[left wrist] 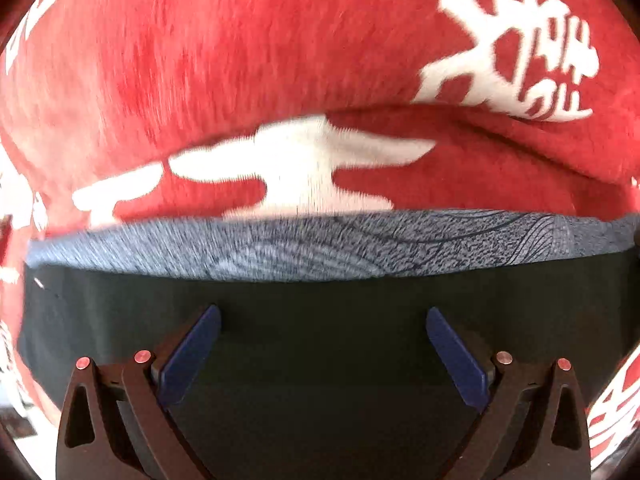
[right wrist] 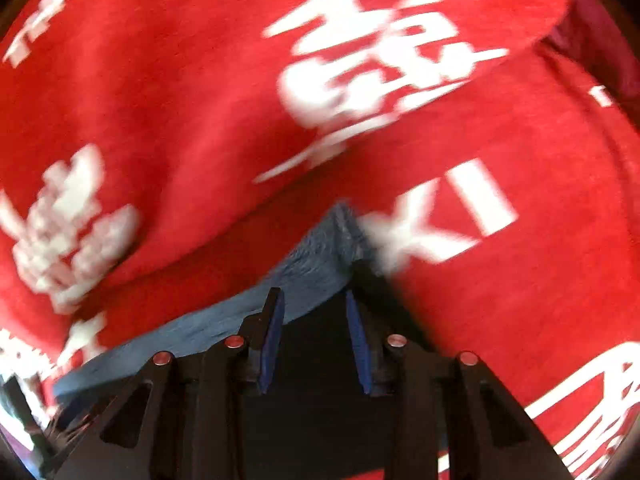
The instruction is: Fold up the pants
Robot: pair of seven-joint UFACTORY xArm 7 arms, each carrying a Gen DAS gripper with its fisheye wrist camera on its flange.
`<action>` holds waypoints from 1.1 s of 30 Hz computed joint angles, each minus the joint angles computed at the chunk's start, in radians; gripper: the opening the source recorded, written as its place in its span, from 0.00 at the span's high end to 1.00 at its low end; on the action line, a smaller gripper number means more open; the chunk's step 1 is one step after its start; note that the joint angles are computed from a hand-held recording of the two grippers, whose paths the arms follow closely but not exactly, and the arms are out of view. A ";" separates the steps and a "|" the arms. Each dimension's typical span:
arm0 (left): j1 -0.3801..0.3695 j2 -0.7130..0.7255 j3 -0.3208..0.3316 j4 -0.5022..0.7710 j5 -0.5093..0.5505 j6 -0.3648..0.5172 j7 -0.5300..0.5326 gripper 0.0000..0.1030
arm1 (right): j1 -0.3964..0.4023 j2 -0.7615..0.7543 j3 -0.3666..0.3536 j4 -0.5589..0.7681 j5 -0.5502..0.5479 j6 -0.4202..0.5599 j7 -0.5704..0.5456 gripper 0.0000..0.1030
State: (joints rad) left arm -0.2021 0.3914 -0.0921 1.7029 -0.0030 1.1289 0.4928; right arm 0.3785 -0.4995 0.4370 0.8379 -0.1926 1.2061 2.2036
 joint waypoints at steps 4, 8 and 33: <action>0.005 -0.027 -0.004 -0.043 -0.005 -0.033 0.028 0.00 | 0.010 -0.069 0.027 0.009 0.036 0.148 0.034 0.73; -0.007 -0.053 -0.003 -0.072 0.013 -0.023 0.017 0.00 | 0.018 -0.132 0.071 -0.001 0.090 0.130 0.156 0.63; 0.051 -0.199 0.017 -0.199 -0.004 0.069 0.133 0.00 | 0.195 0.287 0.073 0.243 -0.209 -0.191 0.282 0.52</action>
